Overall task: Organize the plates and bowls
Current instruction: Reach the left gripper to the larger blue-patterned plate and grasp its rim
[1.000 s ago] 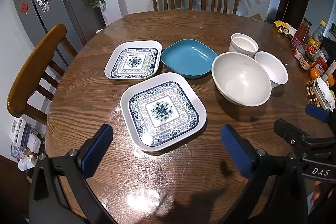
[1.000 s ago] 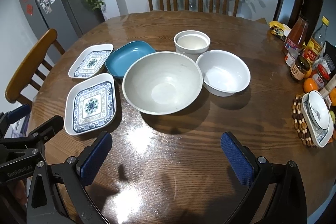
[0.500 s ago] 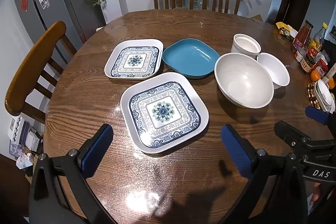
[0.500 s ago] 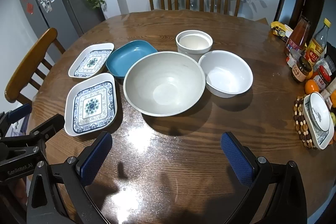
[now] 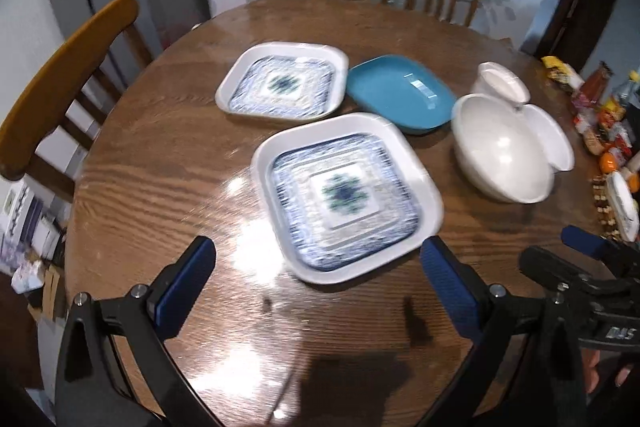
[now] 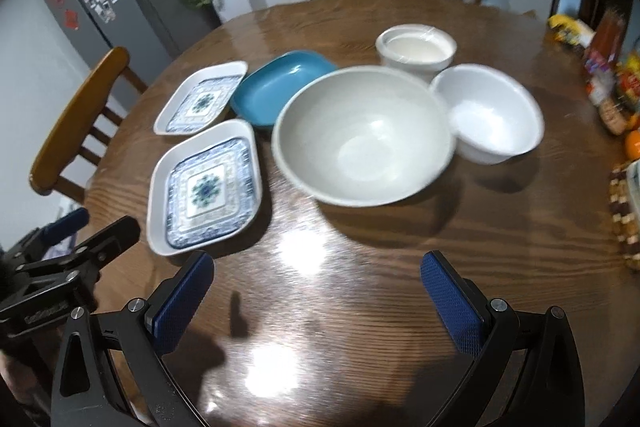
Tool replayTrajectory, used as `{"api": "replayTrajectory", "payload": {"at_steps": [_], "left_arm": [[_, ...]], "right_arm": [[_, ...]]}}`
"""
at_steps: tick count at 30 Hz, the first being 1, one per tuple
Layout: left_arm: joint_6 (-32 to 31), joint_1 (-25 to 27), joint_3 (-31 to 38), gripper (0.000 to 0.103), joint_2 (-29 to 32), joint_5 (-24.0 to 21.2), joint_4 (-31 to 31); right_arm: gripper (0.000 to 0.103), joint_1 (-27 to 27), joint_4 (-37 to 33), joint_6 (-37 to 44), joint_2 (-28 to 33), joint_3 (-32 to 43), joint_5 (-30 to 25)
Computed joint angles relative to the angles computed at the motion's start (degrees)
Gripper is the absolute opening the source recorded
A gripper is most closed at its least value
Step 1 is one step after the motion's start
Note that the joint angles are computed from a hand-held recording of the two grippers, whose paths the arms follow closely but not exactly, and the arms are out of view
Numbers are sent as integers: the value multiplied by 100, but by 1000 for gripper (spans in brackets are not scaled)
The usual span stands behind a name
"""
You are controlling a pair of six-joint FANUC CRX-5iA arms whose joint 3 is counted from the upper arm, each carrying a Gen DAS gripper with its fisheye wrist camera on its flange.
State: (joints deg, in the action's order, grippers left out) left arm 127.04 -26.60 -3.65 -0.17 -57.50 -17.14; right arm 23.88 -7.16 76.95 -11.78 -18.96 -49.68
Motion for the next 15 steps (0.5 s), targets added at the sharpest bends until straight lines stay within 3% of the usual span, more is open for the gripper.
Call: {"api": "replayTrajectory", "payload": {"at_steps": [6, 11, 15], "left_arm": [[-193, 362, -282, 99, 47, 172, 221], [-624, 572, -271, 75, 300, 300, 506], [-906, 745, -313, 63, 418, 377, 751]], "right_arm": [[103, -82, -750, 468, 421, 337, -70], [103, 169, -564, 281, 699, 396, 235], [89, 330, -351, 79, 889, 455, 409]]}}
